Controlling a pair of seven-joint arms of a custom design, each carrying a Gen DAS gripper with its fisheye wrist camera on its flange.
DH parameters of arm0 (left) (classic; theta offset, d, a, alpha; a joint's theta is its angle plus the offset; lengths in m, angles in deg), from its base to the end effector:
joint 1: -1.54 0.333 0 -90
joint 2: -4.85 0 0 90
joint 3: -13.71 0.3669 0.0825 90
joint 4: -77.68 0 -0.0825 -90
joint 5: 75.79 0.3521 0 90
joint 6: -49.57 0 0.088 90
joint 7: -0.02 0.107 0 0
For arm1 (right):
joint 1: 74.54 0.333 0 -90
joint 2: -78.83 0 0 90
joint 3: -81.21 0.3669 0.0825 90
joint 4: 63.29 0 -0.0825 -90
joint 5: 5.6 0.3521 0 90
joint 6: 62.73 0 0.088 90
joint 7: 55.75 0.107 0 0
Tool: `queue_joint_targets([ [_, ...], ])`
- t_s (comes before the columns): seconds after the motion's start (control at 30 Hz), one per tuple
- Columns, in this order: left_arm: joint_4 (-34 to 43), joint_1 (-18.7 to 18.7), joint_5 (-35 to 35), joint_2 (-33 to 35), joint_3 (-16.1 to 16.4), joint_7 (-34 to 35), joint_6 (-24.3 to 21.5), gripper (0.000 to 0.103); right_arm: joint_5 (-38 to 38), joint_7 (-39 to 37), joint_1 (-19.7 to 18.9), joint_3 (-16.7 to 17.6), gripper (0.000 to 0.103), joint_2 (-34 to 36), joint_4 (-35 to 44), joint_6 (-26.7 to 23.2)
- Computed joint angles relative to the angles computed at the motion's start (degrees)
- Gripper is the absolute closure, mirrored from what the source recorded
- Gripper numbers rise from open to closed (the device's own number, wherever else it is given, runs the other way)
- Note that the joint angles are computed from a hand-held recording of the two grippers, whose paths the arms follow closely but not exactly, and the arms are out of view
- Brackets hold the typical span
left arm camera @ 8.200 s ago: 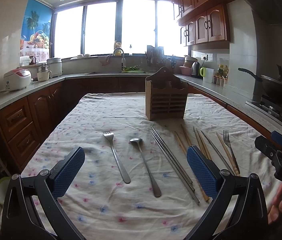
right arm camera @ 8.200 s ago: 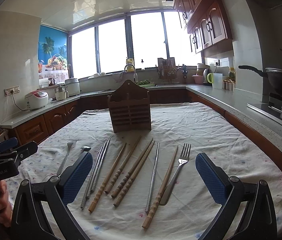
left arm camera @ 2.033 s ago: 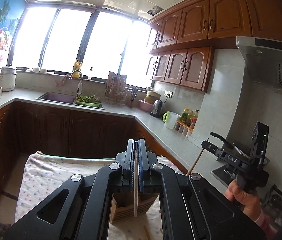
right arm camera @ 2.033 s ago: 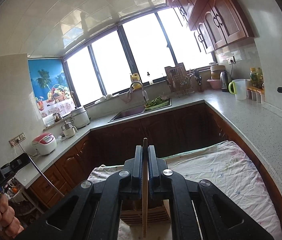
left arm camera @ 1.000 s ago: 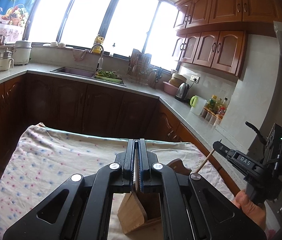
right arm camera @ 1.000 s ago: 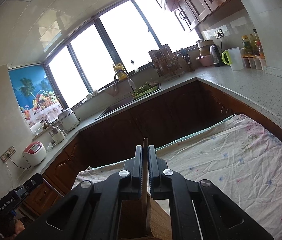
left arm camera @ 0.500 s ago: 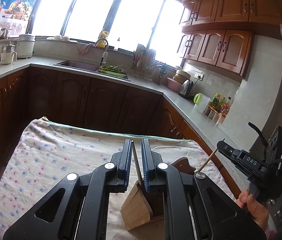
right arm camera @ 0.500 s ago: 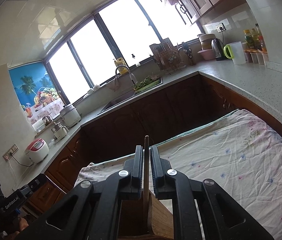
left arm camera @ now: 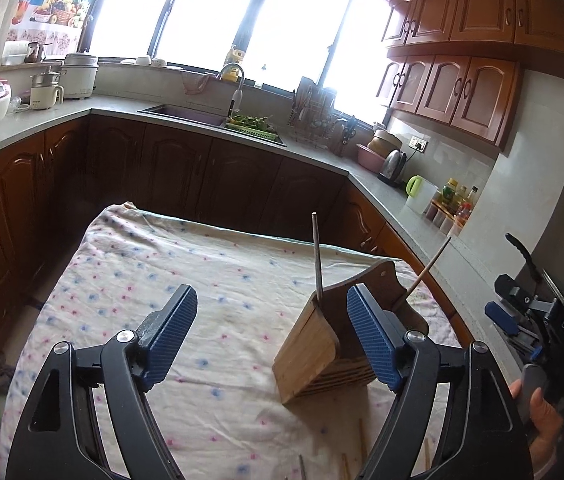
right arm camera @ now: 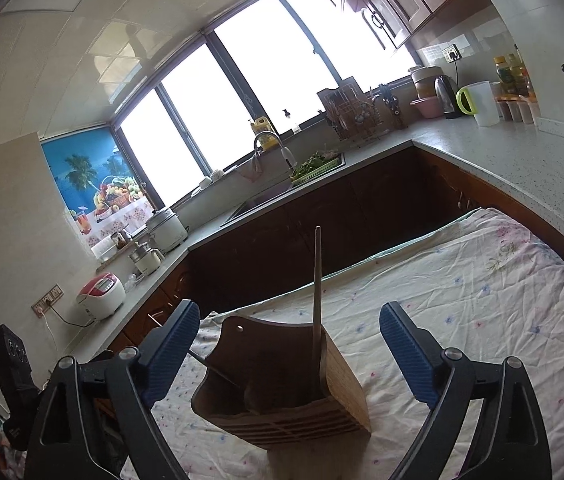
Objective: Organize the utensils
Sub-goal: 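Lower the chopsticks into the holder and open both tools, then close the left tool on the metal spoon while the right tool grasps a wooden chopstick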
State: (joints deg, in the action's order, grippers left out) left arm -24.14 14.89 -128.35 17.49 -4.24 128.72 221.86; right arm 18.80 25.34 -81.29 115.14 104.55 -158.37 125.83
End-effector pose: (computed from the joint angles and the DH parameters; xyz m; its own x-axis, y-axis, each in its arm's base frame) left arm 0.6421 0.0289 0.5959 -0.0477 -0.9460 0.3207 -0.5067 -0.2538 -0.8239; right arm 0.6711 0.1892 0.5811 0.2348 -0.8586 -0.4557 -0.4704 0.3099 -0.8263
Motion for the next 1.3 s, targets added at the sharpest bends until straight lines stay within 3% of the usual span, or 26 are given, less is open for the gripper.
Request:
queue_joint_targets([
  [0.1, -4.2, 0.4, -2.4, -2.9, 0.4, 1.0, -0.4, 0.024, 0.4, -0.2, -4.1, 4.5, 0.008, -2.6, -5.3, 1.2],
  [0.2, -8.2, -0.5, -6.4, -5.9, 1.8, 3.8, -1.0, 0.023, 0.1, 2.1, -3.8, 3.5, 0.005, -6.4, -10.9, 3.3],
  [0.33, -13.2, -2.3, -11.2, -9.8, 4.1, 7.9, -2.4, 0.021, -2.1, 5.1, -6.5, 5.6, 0.002, -10.7, -18.4, 6.2],
  [0.47, -17.3, -4.7, -13.6, -12.7, 6.9, 10.2, -3.9, 0.02, -3.5, 7.5, -4.6, 3.1, 0.002, -15.4, -24.8, 7.3],
  [0.53, -19.4, -6.0, -14.0, -14.1, 8.3, 10.5, -4.2, 0.02, -2.7, 7.3, -1.0, -0.6, 0.002, -17.6, -27.5, 7.5],
  [0.63, -22.2, -8.1, -15.3, -15.9, 10.5, 11.6, -4.3, 0.019, -3.5, 8.3, 1.6, -3.3, 0.002, -20.1, -31.9, 8.6],
  [0.87, -28.6, -12.6, -12.4, -18.6, 14.7, 9.2, -4.5, 0.019, -12.3, 18.3, 0.7, -4.6, 0.002, -23.4, -38.8, 8.2],
  [1.0, -30.9, -14.3, -11.0, -19.4, 16.2, 7.8, -4.3, 0.019, -5.4, 12.8, 6.0, -8.5, 0.002, -24.3, -40.3, 8.1],
  [1.3, -31.7, -16.5, -7.3, -19.4, 17.2, 5.3, -4.9, 0.019, -2.4, 9.9, 13.2, -15.0, 0.002, -24.5, -40.8, 6.9],
])
